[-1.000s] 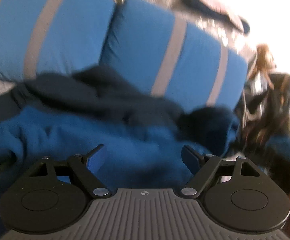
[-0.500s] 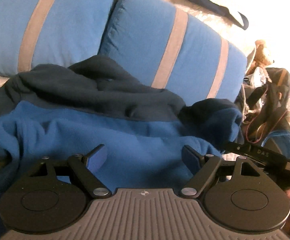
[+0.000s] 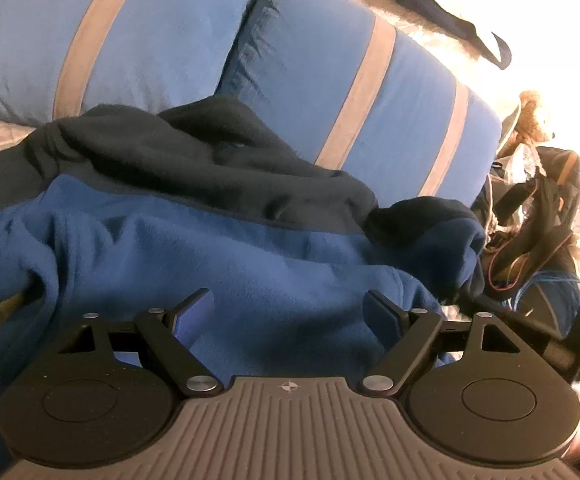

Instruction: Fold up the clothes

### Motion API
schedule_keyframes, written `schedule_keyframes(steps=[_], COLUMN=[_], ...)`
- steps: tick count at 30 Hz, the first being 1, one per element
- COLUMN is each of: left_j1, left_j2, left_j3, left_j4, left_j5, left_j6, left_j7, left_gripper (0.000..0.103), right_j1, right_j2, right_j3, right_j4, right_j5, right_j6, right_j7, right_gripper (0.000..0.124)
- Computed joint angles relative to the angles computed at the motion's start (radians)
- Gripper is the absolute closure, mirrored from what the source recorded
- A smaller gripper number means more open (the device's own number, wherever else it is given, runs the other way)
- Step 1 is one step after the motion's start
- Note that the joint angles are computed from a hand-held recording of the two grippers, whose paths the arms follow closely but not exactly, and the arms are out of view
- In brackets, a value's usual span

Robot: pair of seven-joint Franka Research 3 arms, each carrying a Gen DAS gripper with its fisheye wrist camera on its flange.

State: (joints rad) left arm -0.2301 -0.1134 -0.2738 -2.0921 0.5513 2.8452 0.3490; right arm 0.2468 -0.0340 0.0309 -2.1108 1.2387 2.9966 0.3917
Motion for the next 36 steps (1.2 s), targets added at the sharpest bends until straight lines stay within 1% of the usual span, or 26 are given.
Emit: schedule_keyframes(steps=[2, 4, 7, 11, 13, 15, 19, 21, 23, 26, 27, 28, 29, 30, 31, 32, 34, 36], left_j1=[-0.009, -0.02, -0.03, -0.044, -0.048, -0.055, -0.078, -0.08, -0.08, -0.072, -0.07, -0.068, -0.066, -0.065, -0.063, -0.06, -0.057, -0.053], left_j2=[-0.007, -0.016, -0.023, -0.026, -0.023, -0.019, -0.007, -0.001, 0.007, 0.017, 0.019, 0.021, 0.022, 0.024, 0.025, 0.026, 0.027, 0.026], left_j3=[0.007, 0.015, 0.02, 0.029, 0.031, 0.034, 0.047, 0.046, 0.044, 0.036, 0.034, 0.034, 0.033, 0.033, 0.032, 0.031, 0.03, 0.029], left_j4=[-0.01, -0.024, -0.039, -0.051, -0.051, -0.048, -0.045, -0.041, -0.035, -0.028, -0.026, -0.024, -0.023, -0.021, -0.019, -0.018, -0.017, -0.017], left_j5=[-0.039, -0.087, -0.149, -0.241, -0.279, -0.323, -0.449, -0.479, -0.499, -0.487, -0.484, -0.482, -0.48, -0.477, -0.472, -0.464, -0.451, -0.438], left_j6=[-0.004, -0.005, -0.014, -0.022, -0.03, -0.039, -0.04, -0.048, -0.059, -0.074, -0.077, -0.079, -0.08, -0.081, -0.081, -0.08, -0.074, -0.065], left_j7=[0.033, 0.078, 0.128, 0.19, 0.212, 0.237, 0.32, 0.343, 0.361, 0.355, 0.351, 0.349, 0.346, 0.344, 0.34, 0.332, 0.319, 0.304], left_gripper=[0.021, 0.021, 0.021, 0.021, 0.021, 0.021, 0.021, 0.021, 0.021, 0.021, 0.021, 0.021, 0.021, 0.021, 0.021, 0.021, 0.021, 0.021], right_j1=[-0.014, -0.04, -0.09, -0.17, -0.202, -0.224, -0.27, -0.294, -0.31, -0.328, -0.333, -0.339, -0.35, -0.356, -0.36, -0.362, -0.355, -0.335], right_j2=[0.016, 0.036, 0.076, 0.136, 0.172, 0.205, 0.278, 0.317, 0.344, 0.38, 0.387, 0.393, 0.397, 0.39, 0.383, 0.373, 0.319, 0.269], right_j3=[-0.013, -0.028, -0.043, -0.059, -0.057, -0.049, -0.033, -0.026, -0.017, -0.004, 0.002, 0.007, 0.017, 0.027, 0.034, 0.04, 0.06, 0.063], right_j4=[0.039, 0.085, 0.153, 0.228, 0.259, 0.286, 0.347, 0.379, 0.394, 0.416, 0.419, 0.423, 0.426, 0.422, 0.419, 0.414, 0.381, 0.355], right_j5=[0.048, 0.124, 0.177, 0.192, 0.198, 0.183, 0.154, 0.13, 0.107, 0.077, 0.074, 0.073, 0.086, 0.097, 0.109, 0.125, 0.196, 0.266], right_j6=[-0.019, -0.071, -0.151, -0.313, -0.358, -0.37, -0.408, -0.439, -0.445, -0.429, -0.418, -0.41, -0.416, -0.414, -0.414, -0.411, -0.388, -0.384], right_j7=[0.014, 0.025, 0.11, 0.346, 0.43, 0.492, 0.635, 0.725, 0.8, 0.869, 0.879, 0.885, 0.864, 0.823, 0.782, 0.73, 0.507, 0.287], right_gripper=[0.021, 0.021, 0.021, 0.021, 0.021, 0.021, 0.021, 0.022, 0.024, 0.035, 0.045, 0.065, 0.079, 0.102, 0.106, 0.107, 0.11, 0.11])
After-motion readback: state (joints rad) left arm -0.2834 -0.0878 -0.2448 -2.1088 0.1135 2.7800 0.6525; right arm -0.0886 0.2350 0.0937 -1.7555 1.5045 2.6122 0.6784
